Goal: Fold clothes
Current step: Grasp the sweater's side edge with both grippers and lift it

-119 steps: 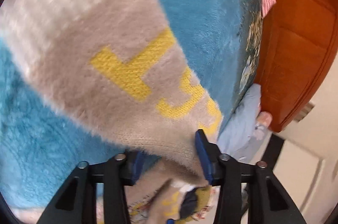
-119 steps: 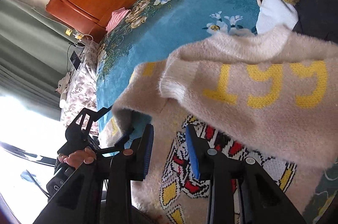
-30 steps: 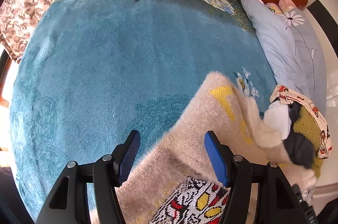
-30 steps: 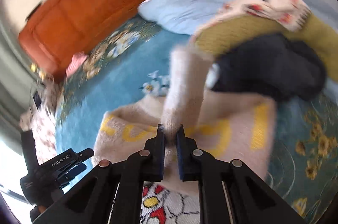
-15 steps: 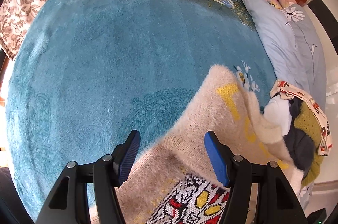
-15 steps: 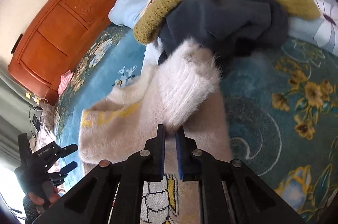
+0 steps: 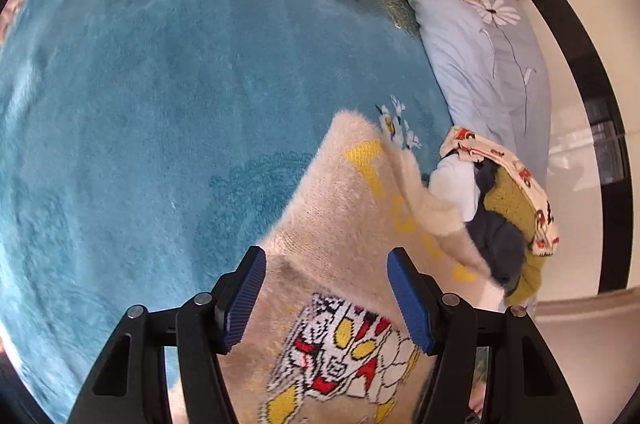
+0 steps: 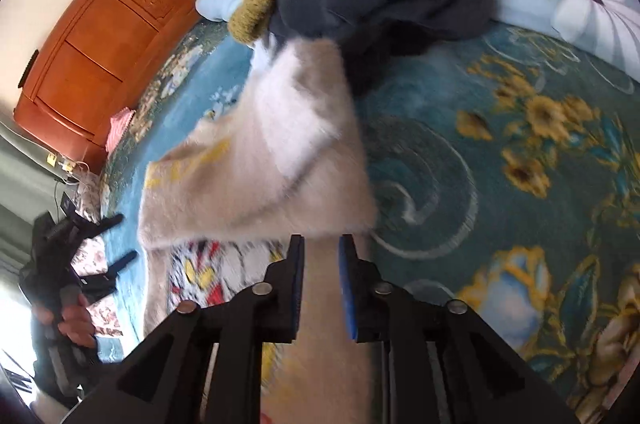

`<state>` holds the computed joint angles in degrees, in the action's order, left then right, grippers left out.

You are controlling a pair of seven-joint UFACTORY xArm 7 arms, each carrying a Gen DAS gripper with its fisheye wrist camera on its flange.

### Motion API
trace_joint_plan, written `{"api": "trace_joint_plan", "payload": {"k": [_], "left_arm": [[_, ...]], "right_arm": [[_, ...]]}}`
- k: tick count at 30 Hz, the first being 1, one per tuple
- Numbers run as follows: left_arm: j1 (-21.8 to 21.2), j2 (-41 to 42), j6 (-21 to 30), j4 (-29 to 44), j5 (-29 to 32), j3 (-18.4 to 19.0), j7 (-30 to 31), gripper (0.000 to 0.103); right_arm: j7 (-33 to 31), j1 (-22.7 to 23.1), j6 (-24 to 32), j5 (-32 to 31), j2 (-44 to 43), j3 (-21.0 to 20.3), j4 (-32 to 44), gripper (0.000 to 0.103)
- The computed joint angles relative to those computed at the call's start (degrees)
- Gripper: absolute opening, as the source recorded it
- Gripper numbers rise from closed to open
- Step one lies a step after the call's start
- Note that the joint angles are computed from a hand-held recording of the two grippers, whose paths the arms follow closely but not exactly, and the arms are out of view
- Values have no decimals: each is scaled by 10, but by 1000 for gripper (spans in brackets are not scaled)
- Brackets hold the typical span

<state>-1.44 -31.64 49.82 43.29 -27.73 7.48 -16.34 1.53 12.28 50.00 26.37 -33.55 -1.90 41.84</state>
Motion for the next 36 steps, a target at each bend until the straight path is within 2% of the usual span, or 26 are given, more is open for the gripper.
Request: {"api": "trace_joint_plan", "payload": {"k": [3, 5, 8, 10, 13, 23, 26, 29, 34, 36], "left_arm": [[-2, -1, 64, 19, 40, 19, 74, 68], [11, -8, 105, 12, 74, 19, 106, 68], [26, -24, 147, -25, 59, 39, 138, 68], [40, -47, 156, -58, 26, 57, 149, 68], [52, -65, 161, -84, -7, 71, 170, 68], [31, -35, 212, -61, -23, 49, 261, 67], [30, -34, 246, -59, -39, 60, 291, 66], [29, -28, 282, -53, -35, 55, 322, 66], [47, -38, 298, -61, -48, 53, 337, 65], [53, -45, 297, -67, -54, 54, 338, 61]], "right_arm": [[2, -13, 42, -6, -42, -18, -38, 25], [11, -22, 63, 5, -64, -30, -59, 26], [18, -26, 81, 32, -88, -45, -81, 27], [17, -24, 91, 50, -96, -51, -90, 32], [11, -18, 107, 68, -104, -52, -97, 33], [17, -24, 155, 115, -165, -62, -143, 34], [8, -14, 180, 137, -185, -72, -159, 34], [0, -8, 187, 162, -206, -71, -178, 34], [-9, 4, 201, 187, -206, -65, -184, 36], [-13, 8, 200, 192, -199, -58, -178, 33]]}}
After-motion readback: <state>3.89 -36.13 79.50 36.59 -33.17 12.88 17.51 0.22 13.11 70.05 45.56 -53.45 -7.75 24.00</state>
